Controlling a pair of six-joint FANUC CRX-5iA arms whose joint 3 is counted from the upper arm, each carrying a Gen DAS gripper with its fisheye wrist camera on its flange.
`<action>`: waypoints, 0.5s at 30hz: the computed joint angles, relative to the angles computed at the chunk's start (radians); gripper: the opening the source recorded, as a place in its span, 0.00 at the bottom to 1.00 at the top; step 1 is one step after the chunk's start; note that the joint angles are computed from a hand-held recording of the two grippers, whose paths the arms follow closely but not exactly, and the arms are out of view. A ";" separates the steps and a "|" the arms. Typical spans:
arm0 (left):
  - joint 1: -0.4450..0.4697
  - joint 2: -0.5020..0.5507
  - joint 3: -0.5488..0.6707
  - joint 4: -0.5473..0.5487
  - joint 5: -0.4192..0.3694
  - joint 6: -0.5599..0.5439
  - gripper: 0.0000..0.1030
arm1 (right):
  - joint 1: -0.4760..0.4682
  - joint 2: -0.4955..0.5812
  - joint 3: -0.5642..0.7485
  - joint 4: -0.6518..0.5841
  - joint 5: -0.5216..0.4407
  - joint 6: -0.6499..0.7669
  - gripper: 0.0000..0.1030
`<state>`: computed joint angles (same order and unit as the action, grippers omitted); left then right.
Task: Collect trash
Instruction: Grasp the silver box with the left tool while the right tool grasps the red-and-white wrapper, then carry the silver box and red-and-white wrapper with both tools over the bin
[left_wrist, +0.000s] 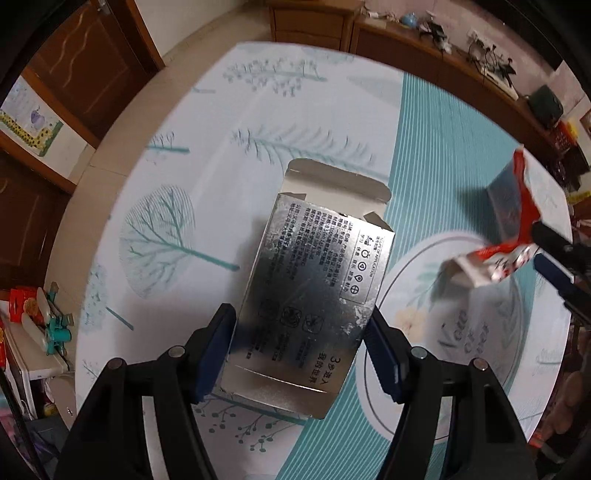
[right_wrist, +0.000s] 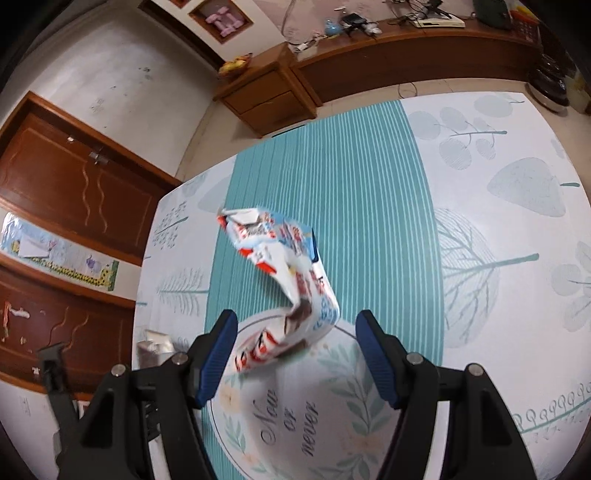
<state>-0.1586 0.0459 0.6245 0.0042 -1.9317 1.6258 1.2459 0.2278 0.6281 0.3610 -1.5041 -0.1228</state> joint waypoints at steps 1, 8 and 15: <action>0.001 -0.001 0.008 -0.001 0.004 0.002 0.65 | -0.006 0.011 0.014 -0.006 -0.013 0.000 0.55; 0.020 -0.017 0.020 0.008 0.012 -0.018 0.65 | 0.024 -0.044 -0.082 0.023 0.047 -0.108 0.14; 0.028 -0.054 0.034 0.049 -0.006 -0.052 0.65 | 0.142 -0.113 -0.159 0.109 0.044 -0.217 0.13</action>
<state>-0.1309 -0.0077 0.6587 0.0527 -1.9378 1.5736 1.3877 0.1147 0.4693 0.4700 -1.4602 -0.3396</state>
